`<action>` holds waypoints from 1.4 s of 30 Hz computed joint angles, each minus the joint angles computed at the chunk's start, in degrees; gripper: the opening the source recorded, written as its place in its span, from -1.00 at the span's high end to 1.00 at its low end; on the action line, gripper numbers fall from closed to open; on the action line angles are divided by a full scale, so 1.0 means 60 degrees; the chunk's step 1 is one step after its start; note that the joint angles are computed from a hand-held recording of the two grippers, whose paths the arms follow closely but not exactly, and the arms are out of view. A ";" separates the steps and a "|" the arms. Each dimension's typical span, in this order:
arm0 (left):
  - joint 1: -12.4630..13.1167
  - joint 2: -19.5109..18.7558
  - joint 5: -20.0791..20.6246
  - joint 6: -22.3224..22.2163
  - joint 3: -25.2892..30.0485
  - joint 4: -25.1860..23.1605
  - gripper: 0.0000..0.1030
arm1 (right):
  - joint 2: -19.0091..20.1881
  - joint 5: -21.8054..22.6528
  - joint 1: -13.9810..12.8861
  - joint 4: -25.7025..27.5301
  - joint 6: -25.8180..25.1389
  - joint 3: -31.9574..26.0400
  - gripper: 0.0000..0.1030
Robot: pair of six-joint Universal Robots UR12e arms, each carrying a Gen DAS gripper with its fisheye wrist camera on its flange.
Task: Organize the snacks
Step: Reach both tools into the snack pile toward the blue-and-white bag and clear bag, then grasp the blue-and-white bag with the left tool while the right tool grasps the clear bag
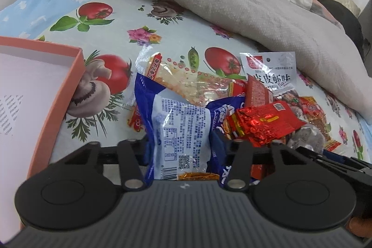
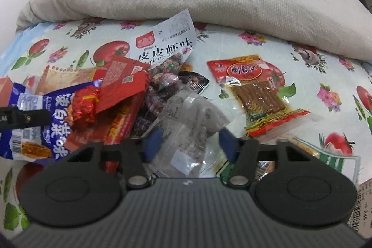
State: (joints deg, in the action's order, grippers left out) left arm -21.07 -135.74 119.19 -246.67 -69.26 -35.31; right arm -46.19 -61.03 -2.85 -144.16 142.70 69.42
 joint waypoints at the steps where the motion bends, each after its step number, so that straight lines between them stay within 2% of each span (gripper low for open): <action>1: -0.0021 0.0020 0.0002 -0.0028 0.0000 -0.0006 0.08 | -0.0025 0.0018 -0.0007 0.0081 -0.0004 -0.0005 0.28; 3: -0.0074 0.0076 0.0017 -0.0049 -0.0039 0.0036 0.21 | -0.0131 0.0046 -0.0036 0.0201 -0.0102 0.0066 0.45; 4: -0.0113 0.0122 0.0034 -0.0061 -0.0088 0.0103 0.32 | -0.0196 0.0111 -0.0063 0.0282 -0.0099 0.0112 0.48; 6: -0.0168 0.0223 0.0017 -0.0178 -0.0207 0.0198 0.41 | -0.0361 0.0202 -0.0118 0.0221 -0.0247 0.0313 0.57; 12: -0.0513 0.0551 0.0313 -0.0536 -0.0567 0.0266 0.59 | -0.0973 0.0320 -0.0383 0.0043 -0.0344 0.1131 0.65; 24: -0.1424 0.1110 0.1131 -0.0982 -0.1096 0.0127 0.68 | -0.2252 0.0960 -0.1251 -0.0720 -0.0260 0.3019 0.70; 27: -0.1620 0.1185 0.1175 -0.1050 -0.1110 0.0028 0.69 | -0.2538 0.1036 -0.1482 -0.0615 -0.0355 0.3394 0.70; 36: -0.2040 0.1037 0.1161 -0.0508 -0.0658 -0.0373 0.69 | -0.3003 0.1148 -0.2044 -0.0725 -0.0224 0.4059 0.70; 42: -0.2178 0.0969 0.1276 -0.0173 -0.0257 -0.0629 0.69 | -0.3211 0.1518 -0.2284 -0.0771 -0.0224 0.4206 0.70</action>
